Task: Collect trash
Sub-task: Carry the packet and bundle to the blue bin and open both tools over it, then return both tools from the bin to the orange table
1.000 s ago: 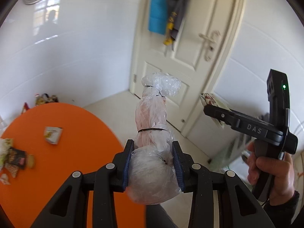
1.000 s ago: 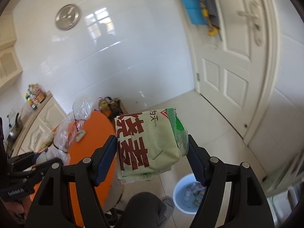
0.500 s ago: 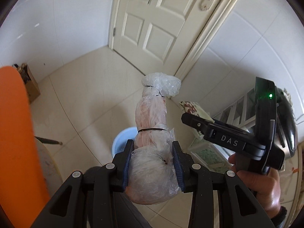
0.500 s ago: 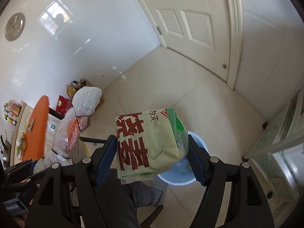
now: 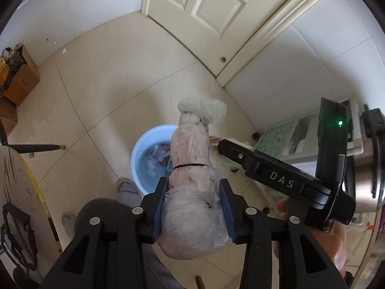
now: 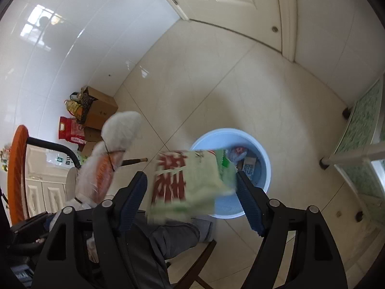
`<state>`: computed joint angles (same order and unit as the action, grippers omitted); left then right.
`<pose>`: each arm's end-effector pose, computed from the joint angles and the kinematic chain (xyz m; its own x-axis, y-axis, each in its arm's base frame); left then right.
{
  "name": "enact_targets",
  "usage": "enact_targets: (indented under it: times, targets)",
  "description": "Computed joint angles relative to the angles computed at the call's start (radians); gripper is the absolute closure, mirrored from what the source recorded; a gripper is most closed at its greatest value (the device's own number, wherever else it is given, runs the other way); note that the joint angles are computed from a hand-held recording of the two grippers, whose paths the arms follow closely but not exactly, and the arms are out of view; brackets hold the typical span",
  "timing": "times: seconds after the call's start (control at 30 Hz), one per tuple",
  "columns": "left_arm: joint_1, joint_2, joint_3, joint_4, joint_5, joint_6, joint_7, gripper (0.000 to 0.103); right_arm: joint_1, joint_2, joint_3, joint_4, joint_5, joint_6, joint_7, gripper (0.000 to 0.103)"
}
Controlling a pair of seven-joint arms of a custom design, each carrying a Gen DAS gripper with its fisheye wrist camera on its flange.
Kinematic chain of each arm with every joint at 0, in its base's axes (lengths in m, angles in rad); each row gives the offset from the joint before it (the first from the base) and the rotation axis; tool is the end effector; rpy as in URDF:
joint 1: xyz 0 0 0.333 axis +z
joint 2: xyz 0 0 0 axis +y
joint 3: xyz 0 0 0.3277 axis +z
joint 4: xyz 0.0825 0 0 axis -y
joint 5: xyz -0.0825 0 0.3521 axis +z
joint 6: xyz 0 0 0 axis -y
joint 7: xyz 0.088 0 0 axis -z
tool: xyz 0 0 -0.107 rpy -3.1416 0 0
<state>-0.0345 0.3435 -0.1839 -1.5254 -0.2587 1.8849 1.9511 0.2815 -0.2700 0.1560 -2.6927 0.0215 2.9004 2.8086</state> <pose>0.6228 -0.1410 0.4903 -0.4831 -0.8296 0.2798 -0.8750 0.4693 -0.1190 0.3749 0.1747 0.4043 -0.6321 -0.6491 -0.4232 -0.6458 0.7431 -0.1753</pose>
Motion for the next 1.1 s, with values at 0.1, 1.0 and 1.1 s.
enact_targets:
  times: [0.1,1.0,1.1]
  targets:
    - [-0.026,0.074,-0.002,0.087,0.044,-0.031,-0.030,0.050,-0.017,0.011,0.015,-0.008,-0.008,0.003,0.046,0.007]
    - [0.091,-0.503,0.171,-0.299,-0.336,0.217,0.379,0.010,-0.034,-0.068,0.194,0.522,-0.534,-0.583,0.326,0.000]
    - [0.123,-0.556,0.230,-0.309,-0.377,0.239,0.420,0.008,-0.003,0.004,0.209,0.653,-0.608,-0.634,0.329,0.000]
